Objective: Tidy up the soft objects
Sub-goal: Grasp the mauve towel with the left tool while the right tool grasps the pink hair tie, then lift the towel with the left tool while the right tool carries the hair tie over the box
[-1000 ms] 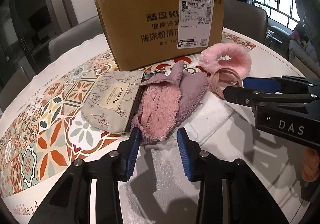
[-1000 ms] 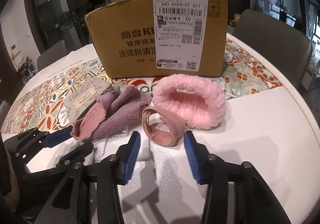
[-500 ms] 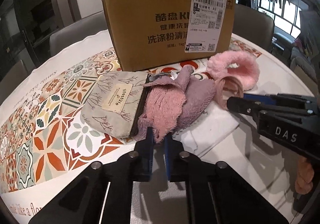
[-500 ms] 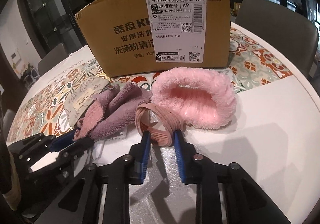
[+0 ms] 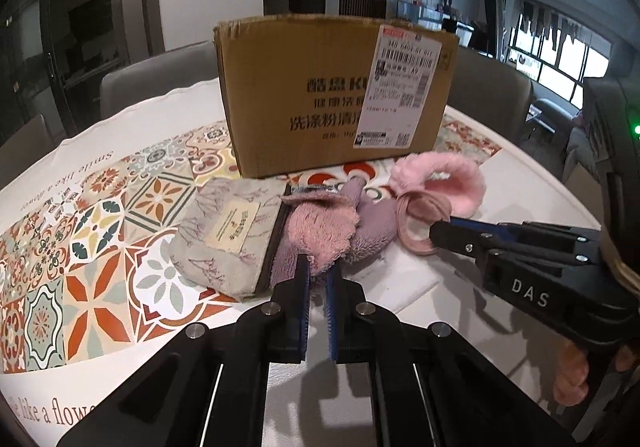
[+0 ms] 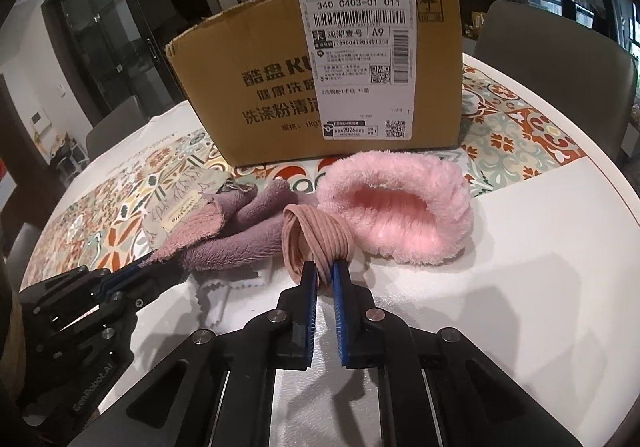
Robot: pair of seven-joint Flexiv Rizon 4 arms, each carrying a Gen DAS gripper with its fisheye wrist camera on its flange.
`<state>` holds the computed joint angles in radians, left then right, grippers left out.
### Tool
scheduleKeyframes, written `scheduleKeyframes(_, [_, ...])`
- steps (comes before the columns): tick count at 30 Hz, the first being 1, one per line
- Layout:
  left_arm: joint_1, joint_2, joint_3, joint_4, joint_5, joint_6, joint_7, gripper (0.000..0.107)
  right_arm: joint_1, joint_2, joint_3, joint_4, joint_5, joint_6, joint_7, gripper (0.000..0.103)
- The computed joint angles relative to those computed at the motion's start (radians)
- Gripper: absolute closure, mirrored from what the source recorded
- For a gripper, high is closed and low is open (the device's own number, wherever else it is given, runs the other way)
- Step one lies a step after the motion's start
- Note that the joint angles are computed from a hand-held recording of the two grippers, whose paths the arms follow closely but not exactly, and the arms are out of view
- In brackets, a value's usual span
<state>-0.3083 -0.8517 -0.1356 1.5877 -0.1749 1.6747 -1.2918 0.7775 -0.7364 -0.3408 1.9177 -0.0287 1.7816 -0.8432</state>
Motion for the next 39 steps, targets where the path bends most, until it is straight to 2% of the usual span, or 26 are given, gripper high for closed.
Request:
scheduleKeyframes(13, [0.019,0.046,-0.044,0.049,0.012,0.097,-0.025,0.098,0.100,0.039,-0.101,0.049,0.071,0.026,-0.004,0.094])
scheduleKeyframes(16, [0.008,0.054,-0.032,0.053,0.009,0.113,-0.035,0.098,0.119,0.053,-0.121,0.065,0.089,0.033,-0.003,0.094])
scheduleKeyframes(20, [-0.026,0.070,0.008,0.063,-0.003,0.140,-0.053,0.099,0.198,0.060,-0.207,0.092,0.121,0.030,0.005,0.094])
scheduleKeyframes(32, [-0.055,0.140,0.033,0.124,-0.016,0.219,-0.084,0.099,0.354,0.110,-0.357,0.156,0.187,0.057,-0.025,0.094])
scheduleKeyframes(34, [-0.074,0.153,0.054,0.132,-0.030,0.223,-0.086,0.099,0.384,0.120,-0.385,0.166,0.198,0.062,-0.034,0.094])
scheduleKeyframes(39, [-0.079,0.185,0.056,0.155,-0.043,0.234,-0.092,0.100,0.454,0.146,-0.451,0.190,0.220,0.063,-0.057,0.094])
